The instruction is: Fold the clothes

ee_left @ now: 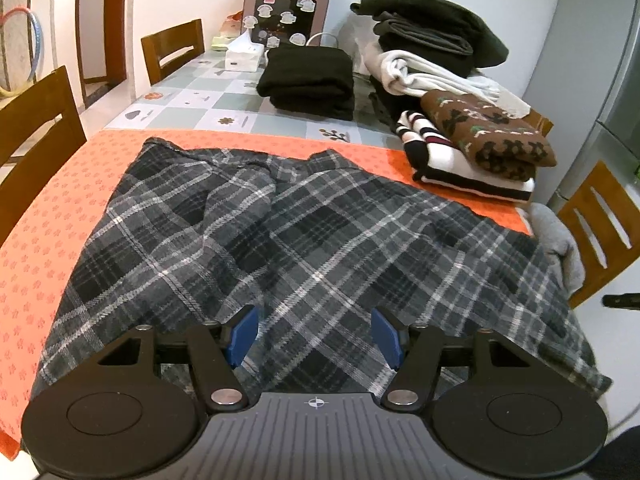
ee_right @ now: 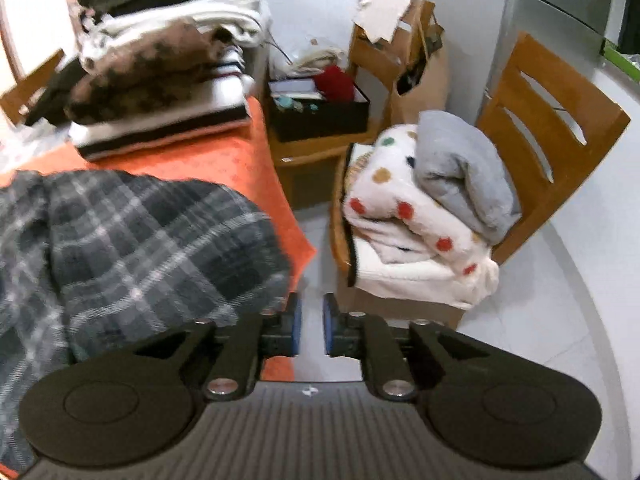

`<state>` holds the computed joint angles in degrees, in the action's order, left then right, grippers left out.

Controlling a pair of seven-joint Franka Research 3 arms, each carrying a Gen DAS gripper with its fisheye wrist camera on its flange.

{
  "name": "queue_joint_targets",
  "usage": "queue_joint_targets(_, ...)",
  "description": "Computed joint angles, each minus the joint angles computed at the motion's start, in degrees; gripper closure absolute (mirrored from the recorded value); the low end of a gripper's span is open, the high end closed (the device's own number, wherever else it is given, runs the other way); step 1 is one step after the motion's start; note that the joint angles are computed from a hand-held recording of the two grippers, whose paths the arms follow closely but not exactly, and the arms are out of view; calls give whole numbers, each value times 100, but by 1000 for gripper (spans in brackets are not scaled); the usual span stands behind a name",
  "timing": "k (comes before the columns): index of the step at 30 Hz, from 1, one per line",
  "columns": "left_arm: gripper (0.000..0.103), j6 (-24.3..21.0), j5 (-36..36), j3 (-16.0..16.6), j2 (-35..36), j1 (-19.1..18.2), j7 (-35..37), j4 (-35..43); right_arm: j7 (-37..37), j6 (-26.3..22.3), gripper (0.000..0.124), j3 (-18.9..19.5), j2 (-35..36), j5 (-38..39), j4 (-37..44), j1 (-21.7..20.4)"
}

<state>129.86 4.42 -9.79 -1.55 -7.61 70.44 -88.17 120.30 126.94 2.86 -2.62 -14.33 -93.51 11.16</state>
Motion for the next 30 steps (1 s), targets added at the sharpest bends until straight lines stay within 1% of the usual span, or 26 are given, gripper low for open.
queue_joint_targets(2, 38, 43, 101, 5, 35, 13, -54, -18, -123, 85, 96, 4, -48, 184, 31, 21)
queue_joint_targets(7, 38, 102, 480, 12, 166, 39, -192, -40, -404, 197, 94, 15, -38, 976, 277, 82)
queue_joint_targets(11, 40, 216, 900, 10, 366, 33, -218, -14, -516, -50, 90, 84, 190, 1156, 777, 202)
queue_joint_targets(12, 43, 234, 1029, 11, 427, 25, -231, 1, -541, -128, 90, 97, 247, 1155, 892, 240)
queue_joint_targets(14, 46, 261, 1246, 20, 544, 11, -243, 28, -581, -296, 90, 124, 352, 1130, 1122, 327)
queue_joint_targets(17, 47, 327, 1416, 41, 643, 7, -228, -1, -628, -551, 90, 152, 515, 1058, 1480, 467)
queue_joint_targets(19, 56, 445, 1534, 57, 628, 12, -233, -107, -647, -708, 90, 161, 632, 998, 1718, 563)
queue_joint_targets(21, 81, 581, 1413, 74, 573, 65, -116, -201, -664, -863, 90, 165, 742, 929, 1939, 659)
queue_joint_targets(22, 89, 650, 1327, 81, 543, 95, -43, -246, -668, -945, 90, 166, 813, 897, 2069, 708)
queue_joint_targets(23, 95, 741, 1202, 98, 488, 134, -37, -307, -667, -1023, 90, 165, 889, 867, 2204, 758)
queue_joint_targets(27, 96, 977, 995, 176, 275, 276, -108, -395, -688, -1213, 90, 139, 1197, 833, 2688, 937)
queue_joint_targets(30, 96, 1025, 800, 254, 153, 410, 55, -320, -624, -1301, 90, 119, 1457, 799, 3071, 1103)
